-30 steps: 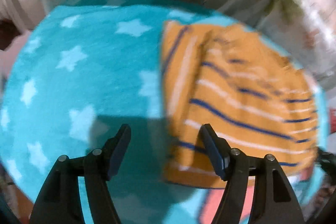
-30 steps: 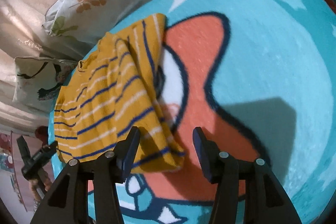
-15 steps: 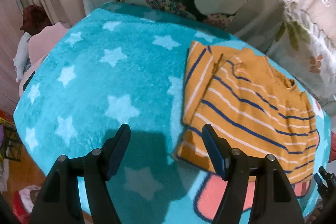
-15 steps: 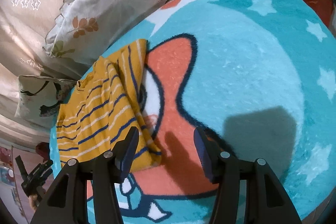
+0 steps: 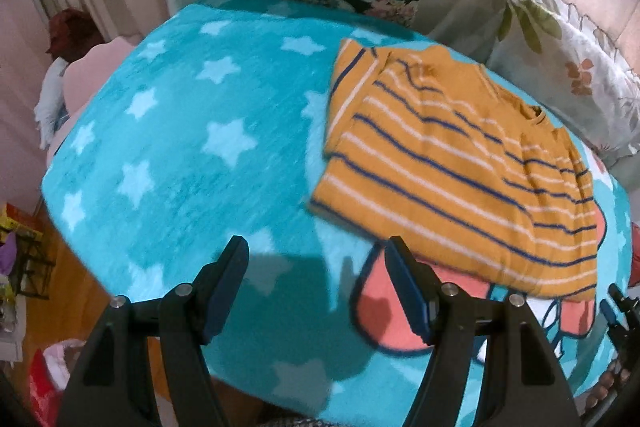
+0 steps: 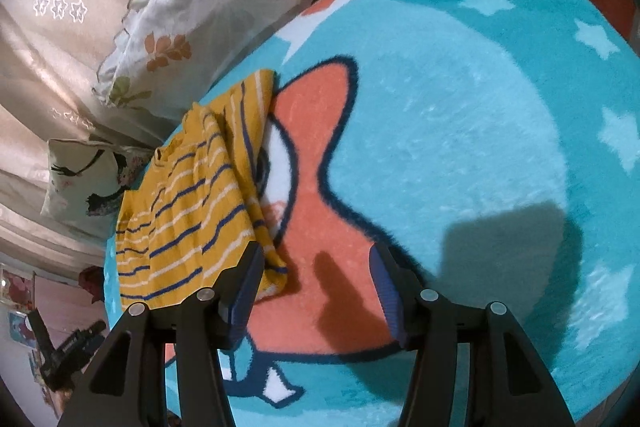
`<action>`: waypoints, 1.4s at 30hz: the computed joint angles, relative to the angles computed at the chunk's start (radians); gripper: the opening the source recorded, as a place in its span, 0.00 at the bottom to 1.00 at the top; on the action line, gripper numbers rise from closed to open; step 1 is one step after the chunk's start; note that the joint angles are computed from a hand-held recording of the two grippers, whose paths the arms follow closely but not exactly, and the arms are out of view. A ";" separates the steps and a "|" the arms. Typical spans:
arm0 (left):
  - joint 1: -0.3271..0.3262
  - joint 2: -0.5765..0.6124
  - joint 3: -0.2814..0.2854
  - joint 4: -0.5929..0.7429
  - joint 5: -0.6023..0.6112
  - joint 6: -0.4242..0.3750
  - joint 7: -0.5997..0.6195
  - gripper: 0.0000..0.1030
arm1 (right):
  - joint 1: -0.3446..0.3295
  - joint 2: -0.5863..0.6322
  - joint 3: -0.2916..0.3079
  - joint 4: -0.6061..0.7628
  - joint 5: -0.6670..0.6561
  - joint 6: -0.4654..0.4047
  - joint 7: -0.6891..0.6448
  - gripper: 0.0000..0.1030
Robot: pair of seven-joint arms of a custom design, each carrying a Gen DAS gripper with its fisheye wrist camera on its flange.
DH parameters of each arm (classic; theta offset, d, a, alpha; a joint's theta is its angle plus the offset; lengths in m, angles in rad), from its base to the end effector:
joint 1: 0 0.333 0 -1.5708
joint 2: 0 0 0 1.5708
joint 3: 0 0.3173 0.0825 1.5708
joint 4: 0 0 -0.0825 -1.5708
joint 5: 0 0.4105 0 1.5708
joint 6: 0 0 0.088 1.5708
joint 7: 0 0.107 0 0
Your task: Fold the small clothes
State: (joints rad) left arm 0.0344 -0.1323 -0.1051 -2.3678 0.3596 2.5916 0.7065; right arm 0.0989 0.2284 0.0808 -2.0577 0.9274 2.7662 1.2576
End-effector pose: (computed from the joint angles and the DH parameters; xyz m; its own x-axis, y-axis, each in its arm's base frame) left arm 0.5312 -0.0448 0.3991 0.4868 -0.8726 0.0407 -0.7859 -0.4578 -0.4157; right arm 0.6286 0.0779 0.3491 -0.1564 -0.8311 -0.5336 -0.8544 0.3849 -0.3491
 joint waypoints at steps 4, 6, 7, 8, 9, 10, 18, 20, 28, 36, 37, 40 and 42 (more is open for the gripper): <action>0.000 -0.016 0.005 -0.028 -0.021 -0.006 -0.004 0.68 | 0.011 -0.013 -0.006 -0.013 -0.045 0.008 0.011 0.58; -0.001 -0.006 0.016 -0.033 -0.054 0.019 0.027 0.68 | 0.025 -0.022 -0.011 -0.021 -0.087 0.014 0.034 0.58; -0.001 0.005 0.021 -0.027 -0.073 0.027 0.046 0.68 | 0.032 -0.026 -0.013 -0.025 -0.108 0.017 0.047 0.58; 0.000 0.019 0.027 -0.020 -0.097 0.037 0.067 0.68 | 0.038 -0.032 -0.013 -0.028 -0.127 0.019 0.059 0.58; 0.000 0.043 0.040 -0.006 -0.151 0.061 0.113 0.68 | 0.046 -0.038 -0.014 -0.032 -0.151 0.021 0.072 0.58; 0.002 0.060 0.047 0.005 -0.196 0.080 0.150 0.68 | 0.062 -0.045 -0.020 -0.033 -0.200 0.027 0.103 0.58; 0.093 0.284 0.043 0.238 -0.434 0.136 0.529 0.68 | 0.170 0.008 -0.015 0.061 -0.464 0.048 0.326 0.58; 0.131 0.339 0.020 0.307 -0.491 0.107 0.624 0.68 | 0.216 0.062 -0.014 0.131 -0.544 0.024 0.385 0.58; 0.274 0.579 -0.125 0.627 -0.774 -0.099 1.073 0.72 | 0.339 0.291 0.044 0.432 -0.682 -0.065 0.360 0.58; 0.320 0.779 -0.174 0.904 -0.929 -0.347 1.210 0.86 | 0.504 0.465 0.011 0.659 -0.844 -0.132 0.251 0.59; 0.318 0.795 -0.171 0.931 -0.930 -0.372 1.209 0.86 | 0.528 0.485 -0.005 0.682 -0.876 -0.131 0.247 0.60; 0.307 0.840 -0.166 1.012 -0.918 -0.433 1.212 0.86 | 0.595 0.544 -0.066 0.756 -0.967 -0.143 0.278 0.60; 0.292 0.859 -0.158 1.049 -0.890 -0.460 1.214 0.86 | 0.632 0.579 -0.106 0.798 -1.028 -0.149 0.309 0.61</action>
